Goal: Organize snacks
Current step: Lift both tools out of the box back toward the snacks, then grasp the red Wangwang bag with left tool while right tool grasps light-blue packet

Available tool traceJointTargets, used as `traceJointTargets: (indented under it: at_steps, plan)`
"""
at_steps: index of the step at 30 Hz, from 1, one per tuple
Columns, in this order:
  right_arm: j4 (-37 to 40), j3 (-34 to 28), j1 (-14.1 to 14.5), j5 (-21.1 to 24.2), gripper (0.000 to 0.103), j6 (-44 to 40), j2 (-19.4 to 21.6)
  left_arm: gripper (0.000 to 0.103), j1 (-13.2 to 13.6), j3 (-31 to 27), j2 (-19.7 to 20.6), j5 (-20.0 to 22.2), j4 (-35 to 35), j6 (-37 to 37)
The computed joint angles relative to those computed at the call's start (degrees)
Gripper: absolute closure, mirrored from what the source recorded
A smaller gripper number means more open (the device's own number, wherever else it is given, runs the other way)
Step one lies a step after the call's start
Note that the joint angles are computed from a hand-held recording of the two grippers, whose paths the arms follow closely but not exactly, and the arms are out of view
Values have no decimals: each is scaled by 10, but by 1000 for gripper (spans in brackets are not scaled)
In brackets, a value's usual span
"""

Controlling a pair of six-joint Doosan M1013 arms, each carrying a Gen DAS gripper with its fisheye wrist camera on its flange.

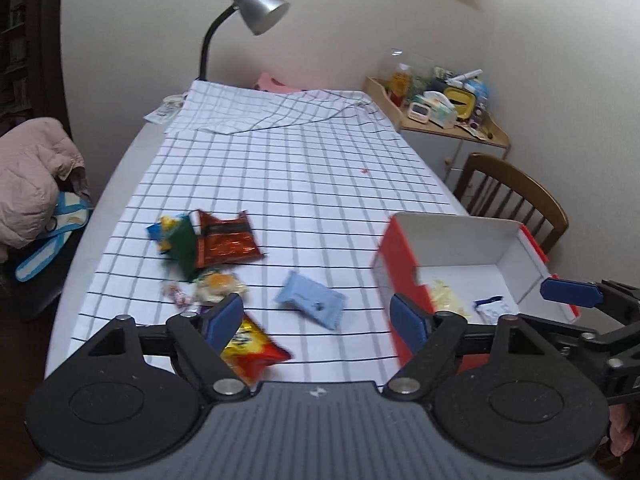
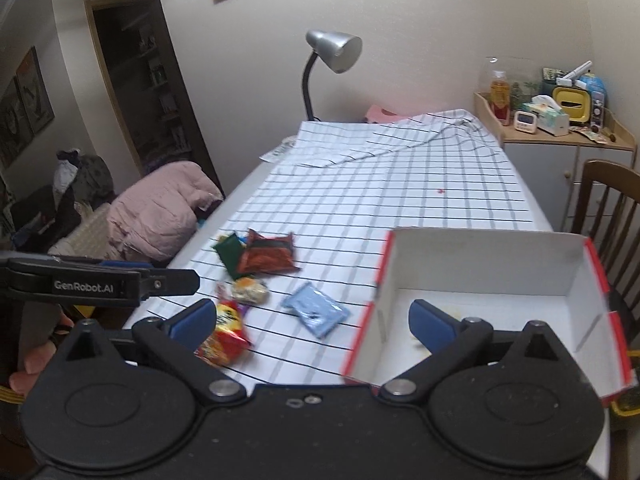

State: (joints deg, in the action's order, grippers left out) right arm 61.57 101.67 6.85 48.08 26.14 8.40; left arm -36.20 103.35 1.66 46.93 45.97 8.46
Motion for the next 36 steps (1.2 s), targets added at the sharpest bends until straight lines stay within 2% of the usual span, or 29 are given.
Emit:
traceJointTargets:
  at_steps: [9,15,22,28,33,36]
  plan:
    - [-69,-6,57,-40,0,72,14,22,52,56,-28,-71,-67,84]
    - [-130,-23,88,-64,0,125,38,22,72,72,-29,-103,-94,156]
    - [-224,-64,115,-71,2,181,80,22,94,82,-18,-133,-143,236]
    - [-295,-106,134,-51,5,208,119,22,104,78,4,-143,-172,306]
    - [-380,-146,153,-18,5,262,155,22,118,69,24,-154,-243,404]
    - [-408,-165,161,-5,7,266,172,22,122,67,33,-156,-257,425]
